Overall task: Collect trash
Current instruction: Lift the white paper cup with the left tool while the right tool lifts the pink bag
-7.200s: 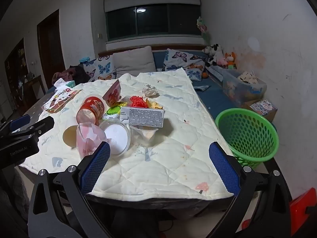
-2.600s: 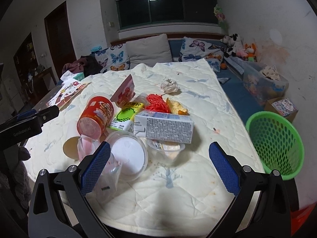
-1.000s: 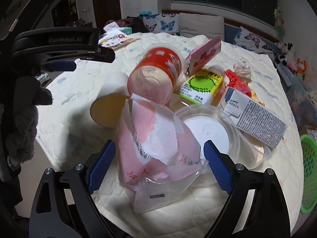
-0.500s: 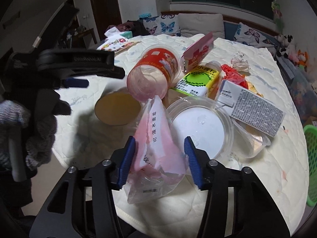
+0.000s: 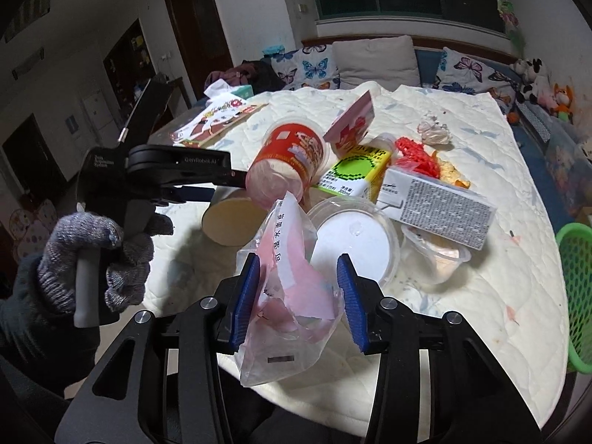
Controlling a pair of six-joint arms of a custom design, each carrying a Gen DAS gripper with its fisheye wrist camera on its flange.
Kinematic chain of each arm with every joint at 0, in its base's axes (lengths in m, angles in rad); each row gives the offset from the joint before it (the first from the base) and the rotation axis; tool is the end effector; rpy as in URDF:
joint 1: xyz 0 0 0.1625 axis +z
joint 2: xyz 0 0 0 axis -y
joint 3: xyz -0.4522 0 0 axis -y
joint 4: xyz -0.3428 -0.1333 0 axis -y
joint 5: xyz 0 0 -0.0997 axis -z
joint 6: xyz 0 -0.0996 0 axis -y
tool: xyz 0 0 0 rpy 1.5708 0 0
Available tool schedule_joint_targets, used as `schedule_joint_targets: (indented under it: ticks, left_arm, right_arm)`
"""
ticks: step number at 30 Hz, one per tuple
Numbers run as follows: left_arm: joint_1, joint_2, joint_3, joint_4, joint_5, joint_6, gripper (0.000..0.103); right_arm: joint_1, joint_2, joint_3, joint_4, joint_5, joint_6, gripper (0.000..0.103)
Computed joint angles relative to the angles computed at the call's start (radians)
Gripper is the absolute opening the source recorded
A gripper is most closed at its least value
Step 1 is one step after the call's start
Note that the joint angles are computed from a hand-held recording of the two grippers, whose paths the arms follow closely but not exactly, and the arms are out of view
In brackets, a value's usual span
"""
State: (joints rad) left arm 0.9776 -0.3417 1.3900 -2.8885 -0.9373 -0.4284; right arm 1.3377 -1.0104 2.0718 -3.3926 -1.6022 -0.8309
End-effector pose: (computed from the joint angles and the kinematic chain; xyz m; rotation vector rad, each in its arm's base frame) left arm -0.2401 -0.7000 -0.0339 0.0997 2.6233 -0.7303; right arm 0.0000 -0.5636 0.2428 0.7484 -2.4841 0.8729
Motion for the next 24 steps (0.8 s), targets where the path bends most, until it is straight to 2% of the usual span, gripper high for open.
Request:
schedule_joint_targets:
  ticks: [8, 12, 20, 24]
  left_arm:
    - [0.009, -0.009, 0.001, 0.016, -0.031, -0.03, 0.063]
    - [0.024, -0.01, -0.001, 0.02, -0.079, -0.061, 0.065]
    - [0.018, -0.02, 0.033, -0.031, -0.081, -0.048, 0.063]
    - [0.003, -0.047, 0.092, -0.079, -0.062, -0.033, 0.057]
  right_arm:
    - [-0.014, -0.022, 0.023, -0.038, 0.008, 0.016, 0.044]
    - [-0.019, -0.026, 0.025, -0.042, 0.011, 0.025, 0.044]
    - [-0.03, -0.042, 0.024, -0.029, 0.024, 0.041, 0.044]
    - [-0.039, -0.062, 0.031, -0.011, 0.044, 0.054, 0.044]
